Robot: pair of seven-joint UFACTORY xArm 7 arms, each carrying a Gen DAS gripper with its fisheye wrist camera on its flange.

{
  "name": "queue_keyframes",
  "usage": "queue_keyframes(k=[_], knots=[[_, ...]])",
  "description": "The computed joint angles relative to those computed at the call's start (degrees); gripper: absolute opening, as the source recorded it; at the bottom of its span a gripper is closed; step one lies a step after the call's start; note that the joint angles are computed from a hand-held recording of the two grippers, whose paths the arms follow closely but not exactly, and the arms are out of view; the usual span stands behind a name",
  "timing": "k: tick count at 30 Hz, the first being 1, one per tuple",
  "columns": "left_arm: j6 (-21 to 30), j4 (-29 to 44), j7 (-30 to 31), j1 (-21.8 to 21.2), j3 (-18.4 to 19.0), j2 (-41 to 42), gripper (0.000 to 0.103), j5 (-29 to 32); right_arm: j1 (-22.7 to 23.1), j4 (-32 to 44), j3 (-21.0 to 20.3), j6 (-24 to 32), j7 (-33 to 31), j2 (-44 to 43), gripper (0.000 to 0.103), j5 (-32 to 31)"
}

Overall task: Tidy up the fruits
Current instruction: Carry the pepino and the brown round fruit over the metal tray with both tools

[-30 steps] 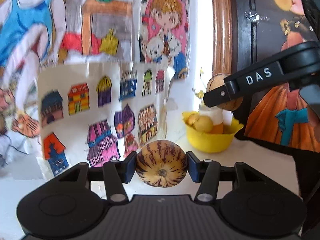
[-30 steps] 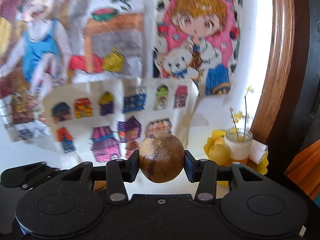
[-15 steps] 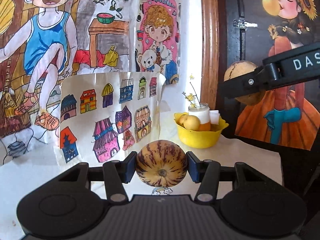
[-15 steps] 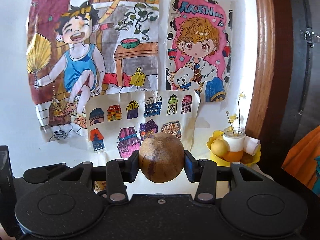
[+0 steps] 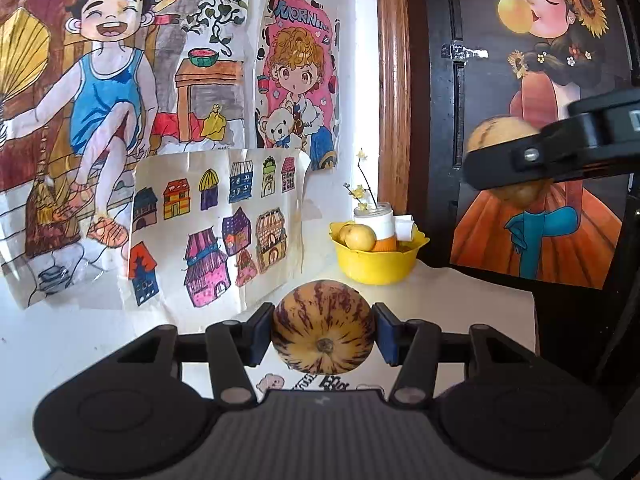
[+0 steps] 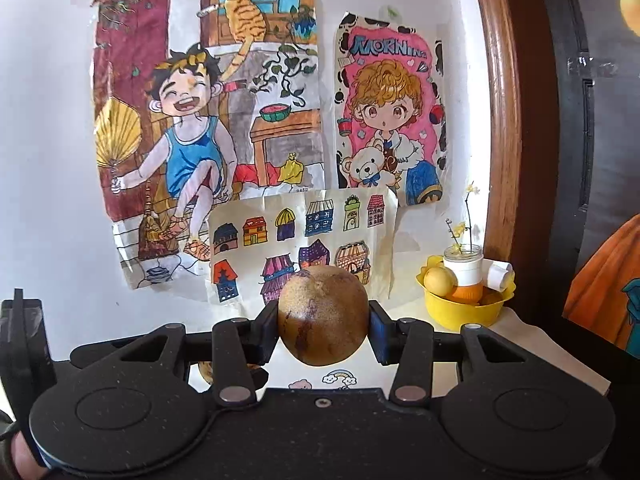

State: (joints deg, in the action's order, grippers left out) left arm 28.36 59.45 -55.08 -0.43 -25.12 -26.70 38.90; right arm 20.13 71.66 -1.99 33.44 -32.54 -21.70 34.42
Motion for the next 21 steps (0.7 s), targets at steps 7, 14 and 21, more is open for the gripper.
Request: queue_keyframes(k=[7, 14, 21], knots=[[0.8, -3.9, 0.9, -2.4, 0.4, -2.8, 0.057, -3.5, -0.2, -7.2, -0.7, -0.4, 1.7, -6.1, 0.047, -0.6], [1.0, -6.9, 1.9, -4.4, -0.6, -3.2, 0.057, -6.5, -0.1, -13.7, -2.2, -0.3, 3.7, -10.4, 0.047, -2.1], [1.2, -7.9, 1.6, -6.2, -0.8, -0.9, 0.057, -8.1, -0.7, -18.0, -3.0, -1.0, 5.0, -12.0, 0.047, -4.0]])
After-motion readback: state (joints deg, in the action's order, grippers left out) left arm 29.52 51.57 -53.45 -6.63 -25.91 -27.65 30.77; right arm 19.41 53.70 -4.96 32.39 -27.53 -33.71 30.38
